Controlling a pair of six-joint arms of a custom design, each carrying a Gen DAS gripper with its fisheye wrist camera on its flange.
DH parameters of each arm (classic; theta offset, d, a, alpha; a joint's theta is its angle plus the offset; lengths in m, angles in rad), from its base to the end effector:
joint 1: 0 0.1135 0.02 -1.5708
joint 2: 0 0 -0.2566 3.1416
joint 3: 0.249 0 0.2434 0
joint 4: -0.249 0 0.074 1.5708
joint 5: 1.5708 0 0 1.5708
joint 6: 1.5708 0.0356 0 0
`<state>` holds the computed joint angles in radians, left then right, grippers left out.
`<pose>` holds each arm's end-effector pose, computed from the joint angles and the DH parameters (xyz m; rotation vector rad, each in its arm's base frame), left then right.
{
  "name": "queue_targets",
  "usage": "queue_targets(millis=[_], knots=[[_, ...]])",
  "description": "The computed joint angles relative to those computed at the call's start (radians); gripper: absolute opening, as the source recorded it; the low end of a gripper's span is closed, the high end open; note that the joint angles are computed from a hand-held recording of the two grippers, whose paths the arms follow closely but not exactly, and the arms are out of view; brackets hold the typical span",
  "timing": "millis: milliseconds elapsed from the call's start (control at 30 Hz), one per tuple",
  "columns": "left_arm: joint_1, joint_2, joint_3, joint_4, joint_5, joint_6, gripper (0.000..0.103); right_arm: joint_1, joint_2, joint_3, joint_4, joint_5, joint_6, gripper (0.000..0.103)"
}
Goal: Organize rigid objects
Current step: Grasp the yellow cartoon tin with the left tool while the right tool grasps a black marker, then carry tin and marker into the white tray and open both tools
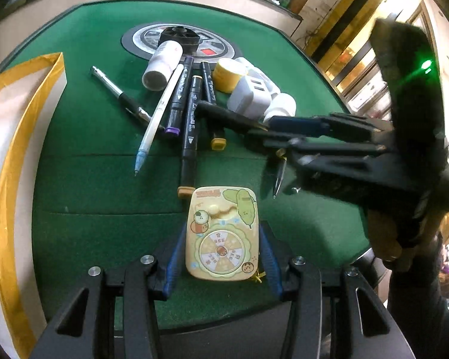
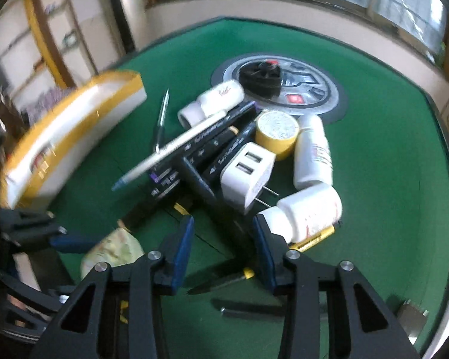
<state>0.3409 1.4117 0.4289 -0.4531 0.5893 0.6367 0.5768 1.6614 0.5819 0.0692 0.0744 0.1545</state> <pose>0.1706 0.0395 0.1012 0.4491 2.6415 -0.6328 0.2241 0.1426 0.0966 -0.5150 2.5351 0.1763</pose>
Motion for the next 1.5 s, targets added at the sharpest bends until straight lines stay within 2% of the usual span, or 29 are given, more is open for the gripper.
queue_targets(millis=[100, 167, 200, 400, 533, 600, 633, 733, 867, 967, 1067, 1200, 1367, 1500], knots=[[0.029, 0.030, 0.024, -0.025, 0.011, -0.001, 0.049, 0.054, 0.083, 0.056, -0.028, 0.075, -0.028, 0.033], [0.052, 0.012, 0.020, -0.042, -0.001, 0.009, 0.049, 0.070, 0.083, 0.065, -0.047, 0.080, -0.026, 0.017], [0.061, 0.007, 0.020, -0.051, -0.008, 0.018, 0.049, 0.086, 0.083, 0.075, -0.070, 0.091, -0.020, 0.014], [0.126, 0.016, 0.028, -0.078, -0.003, 0.047, 0.049, 0.207, 0.051, 0.044, -0.078, 0.189, 0.000, 0.014], [0.144, 0.000, 0.007, -0.066, 0.007, 0.040, 0.049, 0.189, -0.018, -0.020, -0.027, 0.124, 0.067, 0.014], [0.187, -0.011, 0.003, -0.086, 0.024, 0.079, 0.049, 0.162, -0.044, -0.049, 0.009, 0.082, 0.109, 0.014], [0.214, 0.005, 0.007, -0.095, 0.036, 0.105, 0.049, 0.138, -0.067, -0.075, 0.038, 0.032, 0.142, 0.014], [0.246, 0.071, 0.036, -0.104, 0.063, 0.121, 0.049, 0.137, -0.138, -0.144, 0.104, -0.001, 0.253, 0.014], [0.251, 0.038, 0.023, -0.078, 0.050, 0.095, 0.049, 0.178, -0.183, -0.211, 0.167, 0.036, 0.405, 0.014], [0.213, -0.019, -0.003, -0.040, 0.028, 0.052, 0.049, 0.208, -0.209, -0.251, 0.198, 0.074, 0.481, 0.014], [0.198, -0.045, -0.007, -0.027, 0.009, 0.032, 0.049, 0.206, -0.207, -0.277, 0.244, 0.058, 0.517, 0.014], [0.244, -0.020, 0.041, -0.112, 0.033, 0.095, 0.049, 0.204, -0.174, -0.283, 0.290, 0.043, 0.570, 0.014], [0.322, -0.014, 0.111, -0.276, 0.085, 0.213, 0.049, 0.247, -0.176, -0.270, 0.271, 0.076, 0.587, 0.014], [0.383, 0.007, 0.177, -0.386, 0.128, 0.268, 0.049, 0.243, -0.150, -0.246, 0.273, 0.058, 0.590, 0.014]])
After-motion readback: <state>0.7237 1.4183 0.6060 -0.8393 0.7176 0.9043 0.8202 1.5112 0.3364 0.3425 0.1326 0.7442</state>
